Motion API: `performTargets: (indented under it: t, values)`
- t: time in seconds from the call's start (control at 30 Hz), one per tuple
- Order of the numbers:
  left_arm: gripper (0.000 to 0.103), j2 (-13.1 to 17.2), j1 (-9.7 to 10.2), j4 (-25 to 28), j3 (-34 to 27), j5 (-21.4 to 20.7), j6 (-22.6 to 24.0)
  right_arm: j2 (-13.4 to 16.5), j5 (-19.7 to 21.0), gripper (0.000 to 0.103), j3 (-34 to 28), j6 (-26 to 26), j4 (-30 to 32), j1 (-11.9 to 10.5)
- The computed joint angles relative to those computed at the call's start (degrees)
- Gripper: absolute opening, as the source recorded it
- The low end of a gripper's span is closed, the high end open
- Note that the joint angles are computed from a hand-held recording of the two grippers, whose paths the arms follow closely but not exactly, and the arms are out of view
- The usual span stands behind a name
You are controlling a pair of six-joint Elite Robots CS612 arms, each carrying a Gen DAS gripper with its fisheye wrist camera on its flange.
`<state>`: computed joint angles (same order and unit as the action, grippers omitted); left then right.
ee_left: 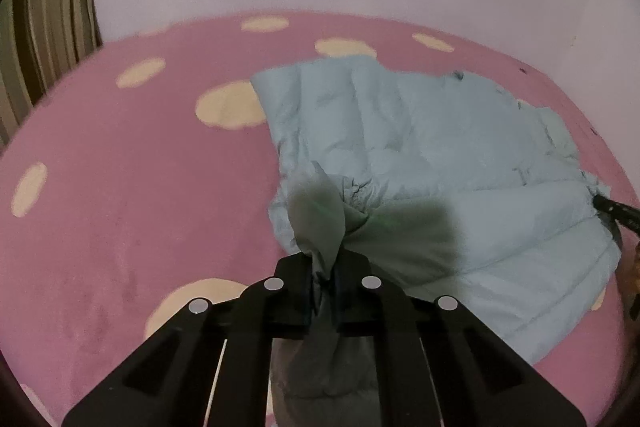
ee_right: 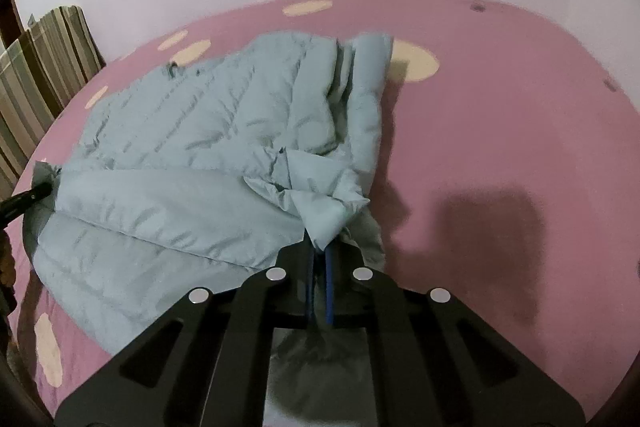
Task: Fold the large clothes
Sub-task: 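Lift the jacket hem with both tools and fold it toward the collar, then lay the hem over the jacket with both tools and open them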
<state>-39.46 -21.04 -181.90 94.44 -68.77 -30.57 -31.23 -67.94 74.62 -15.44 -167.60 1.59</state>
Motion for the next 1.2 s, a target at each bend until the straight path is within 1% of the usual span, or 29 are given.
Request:
performTargets:
  t: [0.03, 0.13, 0.2, 0.3, 0.47, 0.6, 0.67, 0.77, 0.87, 1.0, 1.07, 1.1, 1.13, 1.17, 1.2]
  values:
    - [0.007, -0.4, -0.56, -0.7, 0.6, 1.7, 0.6, -0.5, 0.3, 0.003, 1.0, 0.3, -1.7, -0.1]
    - [0.006, -1.6, -1.4, -2.6, 1.6, 4.5, 1.5, -1.8, 0.9, 0.003, 3.0, 0.9, -6.0, -0.4]
    - [0.005, -1.9, -1.43, -3.0, 1.2, 5.7, 1.6, -2.6, 1.1, 0.003, 3.6, 1.4, -8.6, -0.4]
    - [0.005, -2.4, -1.5, -4.2, 0.6, 8.0, 2.0, -2.9, 1.4, 0.003, 3.2, 2.3, -11.2, -0.3]
    - [0.005, -1.9, -0.75, -2.7, -3.0, 10.2, 3.4, -1.9, 1.2, 0.003, -1.0, 3.9, -12.1, 0.3]
    - [0.005, -0.3, 0.49, -0.3, -8.0, 11.6, 4.8, 0.4, 0.2, 0.003, -7.2, 5.0, -10.4, 1.2]
    - [0.005, 0.8, 1.2, 1.9, -10.8, 12.2, 5.0, 1.9, -0.1, 0.003, -10.7, 6.0, -8.5, 1.5]
    - [0.005, 2.9, 2.36, 6.0, -15.3, 12.4, 4.0, 5.1, -1.0, 0.003, -17.6, 7.3, -4.3, 2.2]
    - [0.004, 5.1, 3.44, 10.9, -20.0, 12.2, 2.6, 7.9, -2.4, 0.003, -23.0, 7.2, -1.0, 2.9]
    - [0.004, 8.4, 4.31, 17.1, -26.1, 13.0, 2.8, 13.2, -4.5, 0.003, -32.9, 7.3, 5.9, 3.9]
    - [0.004, 10.6, 4.97, 21.0, -29.7, 12.3, 2.3, 16.4, -5.7, 0.003, -38.6, 7.2, 10.5, 4.3]
    - [0.004, 11.5, 5.23, 22.4, -31.1, 11.8, 1.8, 17.3, -6.1, 0.003, -40.3, 7.1, 12.0, 4.5]
    - [0.004, 12.5, 5.53, 24.3, -32.6, 11.3, 0.9, 19.5, -7.0, 0.003, -44.1, 6.9, 15.2, 4.7]
    - [0.004, 13.3, 5.73, 25.7, -33.8, 10.9, 0.3, 20.5, -7.5, 0.003, -45.8, 6.8, 16.7, 4.8]
    - [0.004, 14.1, 5.98, 27.2, -35.0, 10.4, -0.2, 22.1, -8.2, 0.003, -48.7, 6.8, 19.3, 5.0]
